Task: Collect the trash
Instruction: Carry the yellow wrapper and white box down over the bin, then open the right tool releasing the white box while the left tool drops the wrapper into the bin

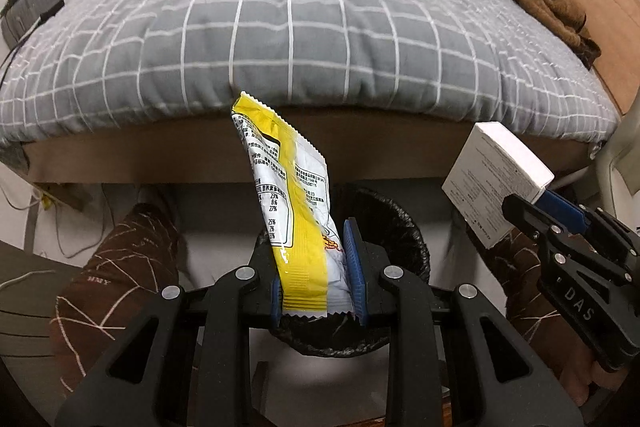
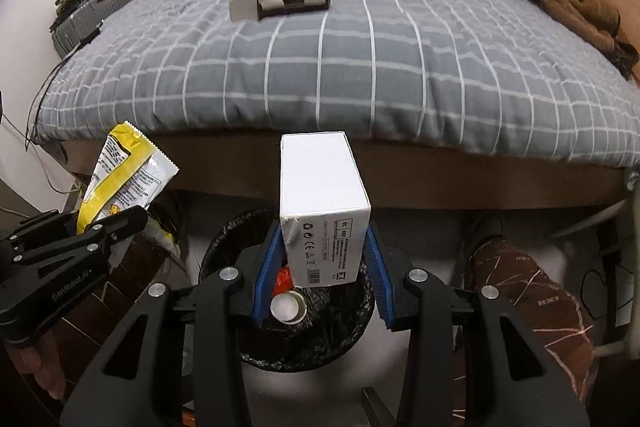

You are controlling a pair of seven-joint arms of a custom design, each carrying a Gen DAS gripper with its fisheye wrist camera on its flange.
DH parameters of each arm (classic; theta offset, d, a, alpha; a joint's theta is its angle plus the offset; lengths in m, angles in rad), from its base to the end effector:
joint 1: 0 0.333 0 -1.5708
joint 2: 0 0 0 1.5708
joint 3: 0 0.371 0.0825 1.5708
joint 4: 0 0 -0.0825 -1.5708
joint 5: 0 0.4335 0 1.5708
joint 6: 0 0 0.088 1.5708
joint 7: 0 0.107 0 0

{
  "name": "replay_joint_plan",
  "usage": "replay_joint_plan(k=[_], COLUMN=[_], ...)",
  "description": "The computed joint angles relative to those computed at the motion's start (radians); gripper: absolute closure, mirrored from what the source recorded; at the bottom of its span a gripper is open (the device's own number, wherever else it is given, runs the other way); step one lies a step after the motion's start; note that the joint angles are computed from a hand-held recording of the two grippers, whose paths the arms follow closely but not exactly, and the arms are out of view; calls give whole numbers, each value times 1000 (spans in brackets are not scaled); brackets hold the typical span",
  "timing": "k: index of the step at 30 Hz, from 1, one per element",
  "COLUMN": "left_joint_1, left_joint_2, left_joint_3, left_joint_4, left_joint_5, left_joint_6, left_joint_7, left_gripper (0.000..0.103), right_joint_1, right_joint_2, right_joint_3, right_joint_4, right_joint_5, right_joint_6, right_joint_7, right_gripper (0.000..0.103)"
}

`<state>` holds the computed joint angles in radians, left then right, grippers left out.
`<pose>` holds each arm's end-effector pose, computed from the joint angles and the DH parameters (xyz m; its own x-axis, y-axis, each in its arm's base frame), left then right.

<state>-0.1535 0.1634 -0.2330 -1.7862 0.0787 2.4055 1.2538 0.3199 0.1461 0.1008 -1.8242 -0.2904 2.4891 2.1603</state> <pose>0.6526 -0.2540 0.5475 -0.1266 -0.9864 0.1045 -0.8988 0.0695 -0.4329 0.6366 0.2821 0.5465 0.0260 -0.9982 -0.0532 -0.8487 0.0061 -0.5288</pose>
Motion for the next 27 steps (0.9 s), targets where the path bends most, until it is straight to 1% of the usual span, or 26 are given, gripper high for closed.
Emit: replay_joint_plan(k=[7, 13, 18, 23, 24, 25, 27], left_joint_1=[11, 22, 34, 44, 40, 41, 39], left_joint_2=[46, 90, 92, 90, 98, 99, 103], left_joint_3=[-5, -12, -10, -9, -9, -11, -15], left_joint_4=[7, 23, 12, 2, 13, 12, 21], left_joint_5=[-20, -31, -29, -38, -32, -33, -34], left_joint_6=[-4, -19, -20, -17, -21, -19, -25], left_joint_7=[16, 32, 29, 26, 20, 23, 23], left_gripper=[78, 78, 78, 78, 78, 78, 78], right_joint_1=[-7, -19, -25, -20, -20, -19, -12], right_joint_2=[41, 93, 142, 161, 159, 155, 144], right_joint_3=[4, 9, 24, 29, 27, 25, 17], right_joint_4=[8, 47, 92, 110, 104, 99, 87], right_joint_5=[36, 78, 123, 130, 127, 121, 97], right_joint_6=[-25, -56, -81, -77, -67, -62, -50], right_joint_7=[-22, -47, -89, -120, -123, -122, -106], right_gripper=[64, 64, 64, 63, 60, 55, 47])
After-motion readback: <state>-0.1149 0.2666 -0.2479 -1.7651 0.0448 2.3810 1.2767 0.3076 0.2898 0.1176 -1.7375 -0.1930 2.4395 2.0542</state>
